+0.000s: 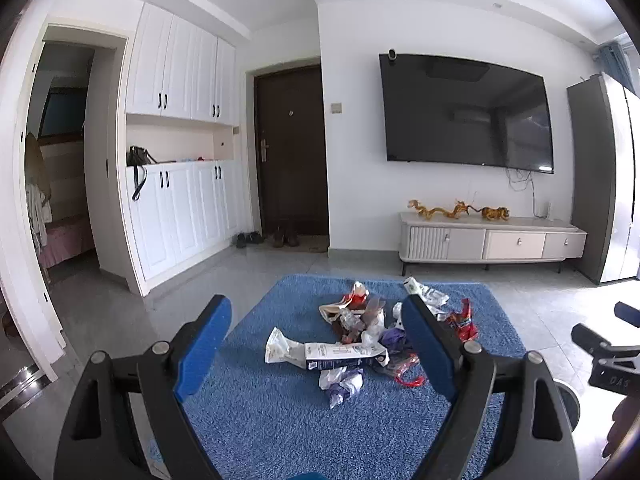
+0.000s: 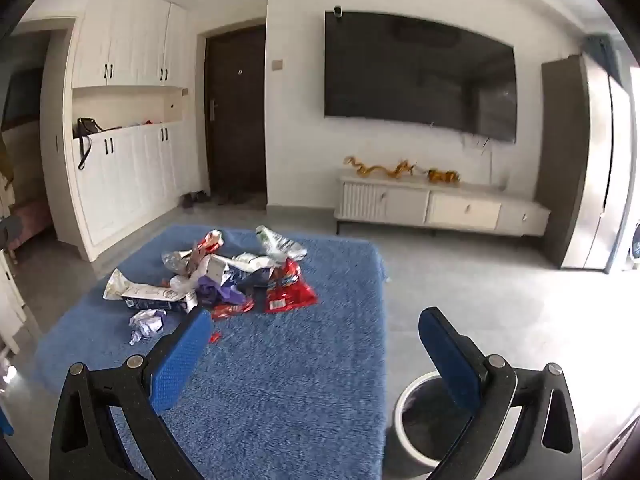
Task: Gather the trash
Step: 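Move both tools toward the trash pile on the blue rug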
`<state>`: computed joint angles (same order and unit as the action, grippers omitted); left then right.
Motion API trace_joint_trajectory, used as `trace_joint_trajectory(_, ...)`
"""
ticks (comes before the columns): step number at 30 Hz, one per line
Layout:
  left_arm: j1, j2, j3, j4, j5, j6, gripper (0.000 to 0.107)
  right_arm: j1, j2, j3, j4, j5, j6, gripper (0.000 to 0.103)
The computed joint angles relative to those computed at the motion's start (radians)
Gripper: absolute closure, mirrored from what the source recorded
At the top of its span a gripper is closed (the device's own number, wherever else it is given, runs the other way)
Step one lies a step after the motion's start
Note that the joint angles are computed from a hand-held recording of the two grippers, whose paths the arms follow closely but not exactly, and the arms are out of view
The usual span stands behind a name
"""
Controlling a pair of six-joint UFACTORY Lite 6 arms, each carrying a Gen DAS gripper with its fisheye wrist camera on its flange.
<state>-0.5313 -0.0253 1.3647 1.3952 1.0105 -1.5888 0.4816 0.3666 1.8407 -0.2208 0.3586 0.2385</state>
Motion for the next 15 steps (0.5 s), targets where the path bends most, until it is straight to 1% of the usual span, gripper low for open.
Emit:
trace_joint_trajectory(3,-0.028,-0.015,-0.011,0.022,0.028,-0.017,0.021,-0.019,-0.054,-0.024,-0.008,-0.001,0.025,0.000)
trace_joint_trajectory(7,-0.053,-0.040,-0.029,0.044,0.038,-0.029,0.021,-0.031,-0.125,-0.071,-0.156,0.005,0.170,0.000)
trace_joint_trajectory(11,-0.080,-0.059,-0.042,0.067,0.056,-0.041,0.021,-0.056,-0.202,-0.126,-0.205,-0.002,0.223,0.000)
trace_joint_trajectory(15,-0.086,-0.078,-0.049,0.077,0.060,-0.056,0.021,-0.068,-0.242,-0.150,-0.243,-0.007,0.250,0.000)
